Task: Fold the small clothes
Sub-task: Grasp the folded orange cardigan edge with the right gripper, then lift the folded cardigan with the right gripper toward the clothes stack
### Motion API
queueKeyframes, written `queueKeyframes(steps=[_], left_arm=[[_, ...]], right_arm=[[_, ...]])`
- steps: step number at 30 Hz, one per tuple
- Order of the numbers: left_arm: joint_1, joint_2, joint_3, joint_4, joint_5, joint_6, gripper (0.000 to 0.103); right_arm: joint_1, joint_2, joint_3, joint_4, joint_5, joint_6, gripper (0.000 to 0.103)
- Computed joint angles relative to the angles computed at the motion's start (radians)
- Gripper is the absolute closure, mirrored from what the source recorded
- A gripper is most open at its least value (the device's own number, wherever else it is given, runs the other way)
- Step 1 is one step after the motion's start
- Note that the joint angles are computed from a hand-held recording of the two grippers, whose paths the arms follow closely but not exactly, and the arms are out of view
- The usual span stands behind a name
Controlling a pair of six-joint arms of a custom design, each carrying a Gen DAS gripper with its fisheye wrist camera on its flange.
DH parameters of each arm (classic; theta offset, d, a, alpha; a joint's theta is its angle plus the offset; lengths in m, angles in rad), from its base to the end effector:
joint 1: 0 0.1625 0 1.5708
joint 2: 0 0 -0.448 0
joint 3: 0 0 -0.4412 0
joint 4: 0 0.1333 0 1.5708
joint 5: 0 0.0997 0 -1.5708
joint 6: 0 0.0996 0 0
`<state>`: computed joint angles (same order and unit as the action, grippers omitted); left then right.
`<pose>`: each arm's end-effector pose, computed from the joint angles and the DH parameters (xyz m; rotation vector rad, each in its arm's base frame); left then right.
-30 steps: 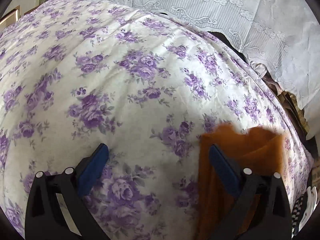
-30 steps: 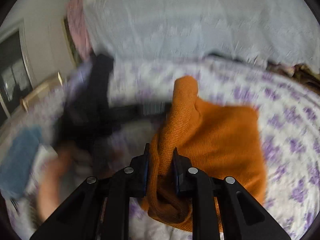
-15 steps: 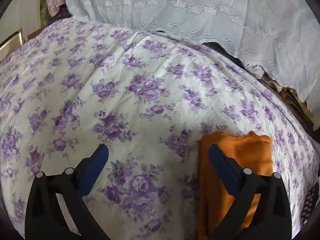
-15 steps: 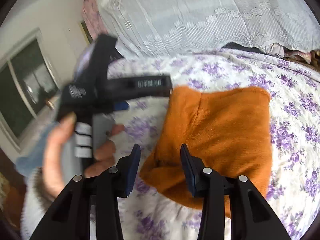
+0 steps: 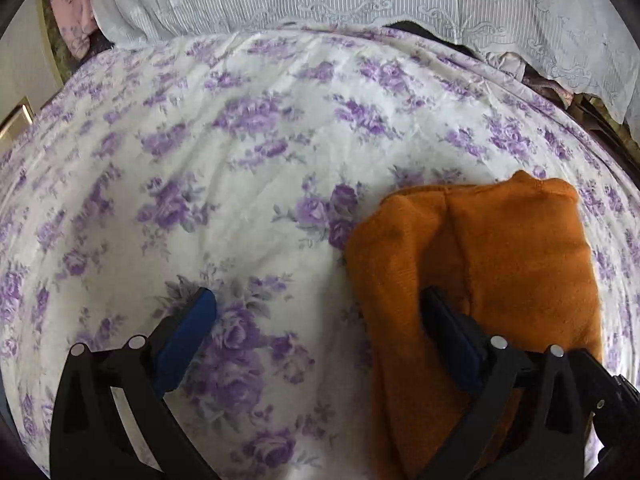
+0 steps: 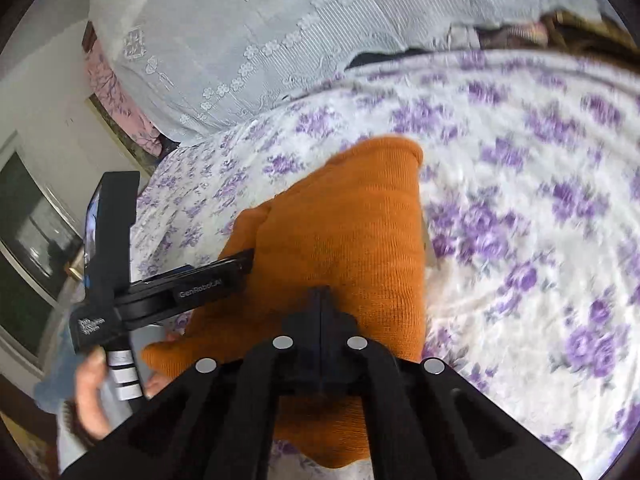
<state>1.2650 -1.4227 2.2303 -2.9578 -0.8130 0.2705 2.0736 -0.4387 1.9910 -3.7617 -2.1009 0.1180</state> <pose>0.0436 -0.5319 0.2808 0.3930 2.2893 -0.7037 0.3353 -0.4376 -0.0979 0.2724 -2.6375 1.0503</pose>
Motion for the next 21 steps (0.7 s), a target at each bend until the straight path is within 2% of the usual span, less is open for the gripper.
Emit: queueKeyframes(steps=[4,7,9,13,16,18,19,21], left_arm=[[-0.012,-0.004,0.01,-0.013,0.025,-0.002,0.004],[-0.035,-0.052,0.032,-0.043,0.014,0.002,0.004],[-0.051,-0.084,0.057,-0.105,-0.016,0.038,0.004],[-0.051,-0.128,0.094,-0.136,-0.14,0.07,0.004],[-0.067,-0.085,0.113,-0.191,-0.107,0.118,0.004],[-0.076,-0.041,0.116,-0.216,-0.056,0.147,0.004],[-0.081,-0.007,0.118,-0.248,-0.017,0.172,0.004],[-0.084,0.02,0.126,-0.303,0.008,0.211,0.004]], right_arm=[[0.006,0.001,-0.001,0.003,-0.008,-0.001,0.103],[0.011,-0.016,0.007,-0.02,0.009,0.01,0.103],[0.021,-0.024,-0.005,-0.033,-0.005,-0.016,0.098],[0.002,-0.04,-0.043,-0.004,-0.002,-0.038,0.098],[-0.037,-0.052,-0.07,0.039,0.033,-0.044,0.098],[-0.062,-0.055,-0.079,0.055,0.058,-0.049,0.098],[-0.077,-0.054,-0.081,0.063,0.073,-0.048,0.101],[-0.119,-0.058,-0.075,0.088,0.123,-0.03,0.102]])
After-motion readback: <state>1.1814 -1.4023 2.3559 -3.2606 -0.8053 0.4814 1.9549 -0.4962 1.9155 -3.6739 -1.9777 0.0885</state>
